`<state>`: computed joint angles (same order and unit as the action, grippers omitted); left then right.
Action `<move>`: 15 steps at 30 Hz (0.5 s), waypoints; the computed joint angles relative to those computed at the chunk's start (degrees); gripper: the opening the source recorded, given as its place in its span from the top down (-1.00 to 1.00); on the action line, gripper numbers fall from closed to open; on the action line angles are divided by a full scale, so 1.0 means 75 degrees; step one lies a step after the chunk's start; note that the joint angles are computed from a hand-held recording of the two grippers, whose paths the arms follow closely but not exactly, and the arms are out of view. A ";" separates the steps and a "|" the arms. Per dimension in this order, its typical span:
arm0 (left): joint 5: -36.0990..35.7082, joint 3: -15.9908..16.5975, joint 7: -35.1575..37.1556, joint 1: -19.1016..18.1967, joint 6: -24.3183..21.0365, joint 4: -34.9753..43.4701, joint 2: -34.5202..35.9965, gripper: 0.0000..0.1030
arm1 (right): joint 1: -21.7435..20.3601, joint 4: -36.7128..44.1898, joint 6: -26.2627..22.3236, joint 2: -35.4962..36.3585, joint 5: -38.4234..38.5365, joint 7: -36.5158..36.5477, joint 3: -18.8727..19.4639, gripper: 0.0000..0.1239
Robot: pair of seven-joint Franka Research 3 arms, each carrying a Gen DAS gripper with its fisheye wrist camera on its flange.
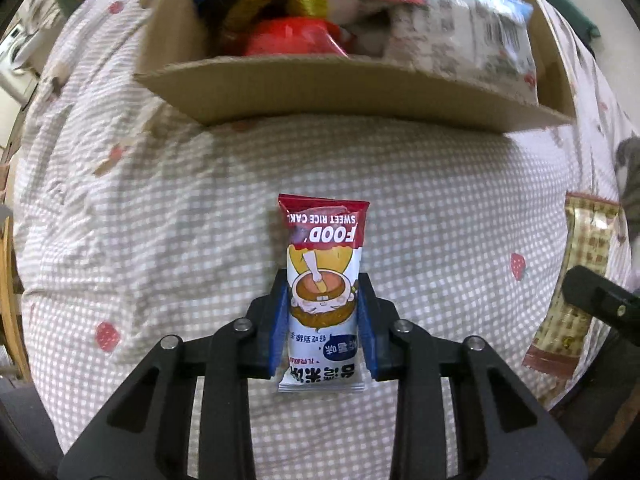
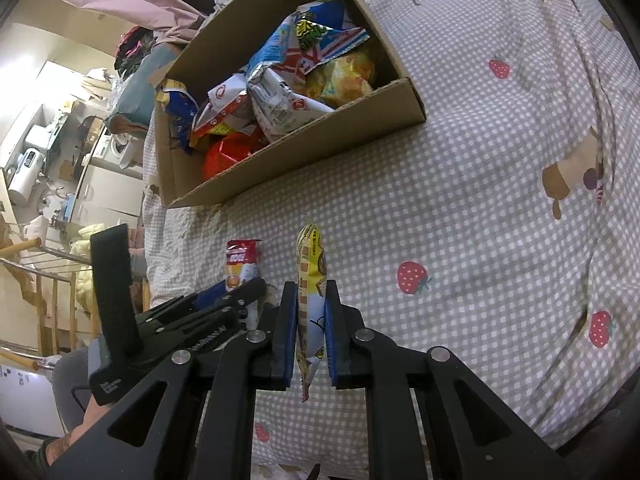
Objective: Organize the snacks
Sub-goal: 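Carry both packets over the box and lower them inside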
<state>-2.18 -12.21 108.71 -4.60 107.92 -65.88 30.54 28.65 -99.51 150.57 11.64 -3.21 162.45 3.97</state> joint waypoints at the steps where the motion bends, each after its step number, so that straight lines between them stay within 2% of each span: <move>1: 0.0005 0.0015 -0.0028 0.0015 0.0108 -0.0054 -0.0073 0.47 | 0.0000 0.0001 0.0046 0.0006 -0.0001 -0.0010 0.0002 0.80; 3: -0.0077 0.0008 -0.0056 0.0093 0.0362 -0.0481 -0.0407 0.47 | -0.0018 0.0028 0.0152 0.0042 0.0081 -0.0080 0.0020 0.80; 9: -0.0425 -0.0036 0.0068 0.0264 0.0588 -0.0700 -0.0862 0.47 | 0.0019 0.0014 0.0479 0.0041 0.0079 -0.0107 -0.0039 0.80; 11: -0.0638 -0.0111 0.0296 0.0320 0.0255 -0.0375 -0.0806 0.47 | 0.0021 -0.0015 0.0561 0.0000 0.0064 -0.0121 -0.0048 0.80; 15: -0.0605 -0.0049 0.0450 0.0280 0.0212 0.0529 -0.0443 0.47 | -0.0022 0.0159 0.0448 0.0010 0.0149 -0.0362 -0.0016 0.80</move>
